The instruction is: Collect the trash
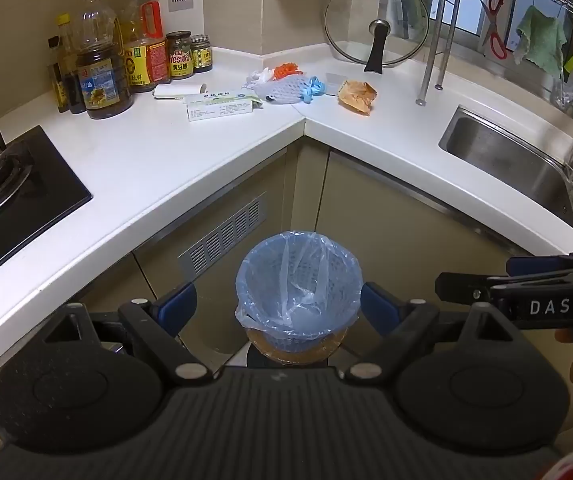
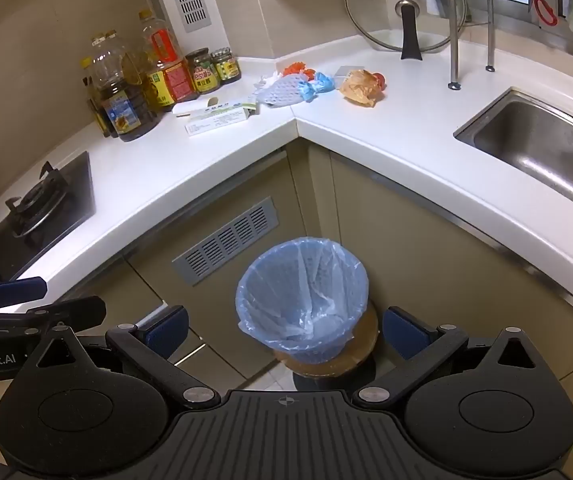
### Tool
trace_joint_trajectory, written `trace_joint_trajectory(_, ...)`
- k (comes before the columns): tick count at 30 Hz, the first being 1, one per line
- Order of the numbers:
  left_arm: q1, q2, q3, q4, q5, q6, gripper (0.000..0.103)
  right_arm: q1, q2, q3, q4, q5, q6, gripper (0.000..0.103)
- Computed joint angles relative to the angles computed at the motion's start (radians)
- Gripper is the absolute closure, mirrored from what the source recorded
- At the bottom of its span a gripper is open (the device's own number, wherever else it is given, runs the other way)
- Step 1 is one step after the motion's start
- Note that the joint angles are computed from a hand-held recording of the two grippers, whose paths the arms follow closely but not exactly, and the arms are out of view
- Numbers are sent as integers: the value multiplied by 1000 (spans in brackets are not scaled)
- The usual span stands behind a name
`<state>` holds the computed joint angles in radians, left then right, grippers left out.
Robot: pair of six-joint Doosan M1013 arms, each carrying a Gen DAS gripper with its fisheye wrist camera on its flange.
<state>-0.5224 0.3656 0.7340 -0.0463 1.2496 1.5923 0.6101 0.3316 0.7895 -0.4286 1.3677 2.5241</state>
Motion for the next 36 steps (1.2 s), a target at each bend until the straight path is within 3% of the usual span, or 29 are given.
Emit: trace_joint_trajectory(36,4,-15,23,-24,-11,10,15,6,-10,6,-9,6,2,0)
